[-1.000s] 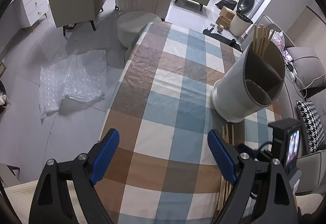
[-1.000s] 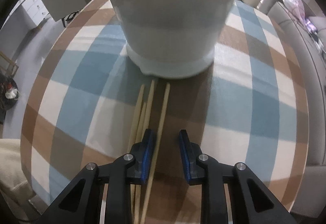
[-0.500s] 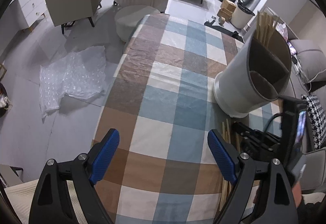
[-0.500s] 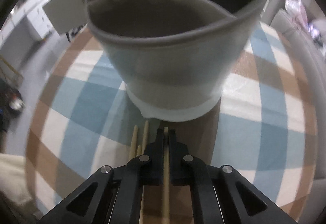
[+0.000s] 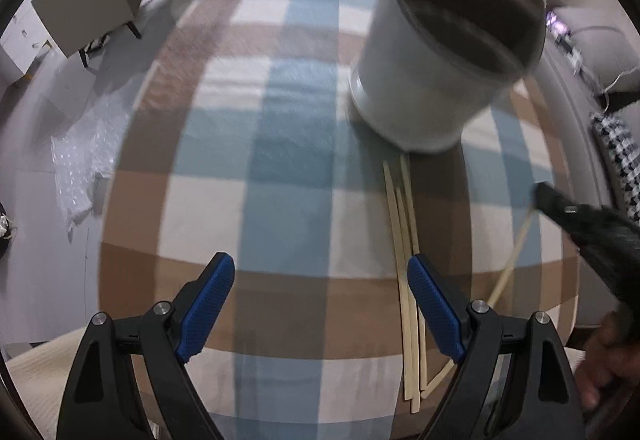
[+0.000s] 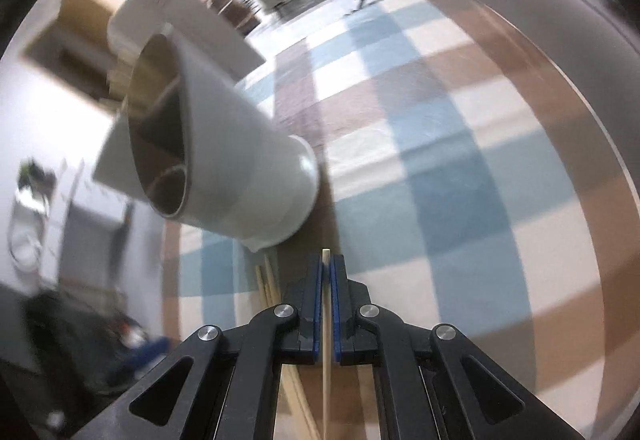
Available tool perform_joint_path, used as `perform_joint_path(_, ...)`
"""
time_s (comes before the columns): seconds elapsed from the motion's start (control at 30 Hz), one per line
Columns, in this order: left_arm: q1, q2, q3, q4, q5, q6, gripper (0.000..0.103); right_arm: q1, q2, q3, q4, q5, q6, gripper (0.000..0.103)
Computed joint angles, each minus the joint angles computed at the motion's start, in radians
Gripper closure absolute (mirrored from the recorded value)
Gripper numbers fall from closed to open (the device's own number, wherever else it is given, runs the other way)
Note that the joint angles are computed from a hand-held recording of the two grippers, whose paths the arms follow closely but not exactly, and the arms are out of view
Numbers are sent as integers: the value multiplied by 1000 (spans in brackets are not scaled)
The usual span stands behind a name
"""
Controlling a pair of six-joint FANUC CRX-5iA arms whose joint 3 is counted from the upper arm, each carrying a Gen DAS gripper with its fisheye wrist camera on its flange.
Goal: Organize utensils
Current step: 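Close the left tool on a chopstick while the right tool holds its chopstick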
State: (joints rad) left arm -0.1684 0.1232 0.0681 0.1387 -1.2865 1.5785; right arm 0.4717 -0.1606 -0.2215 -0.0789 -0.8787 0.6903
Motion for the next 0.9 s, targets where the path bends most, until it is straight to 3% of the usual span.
perform_joint_path(0.1,-17,12,5,0,-17,5,18,-30,-43,-20,-40,-4,-29,100)
perform_joint_path(0.23,-62,30,39,-83,-45,25,18,-44,-103,-64,-40,7,-82,100)
perform_joint_path(0.47,-84,45,66,-147,-90,44,18,45,-233,-150,133,4,-239,100)
perform_joint_path(0.67,-56,67,69,-105,-120,78,18,58,-276,-172,201,2,-270,100)
perform_joint_path(0.9,-38,40,36,-42,-66,48,18,46,-282,-175,191,17,-266,100)
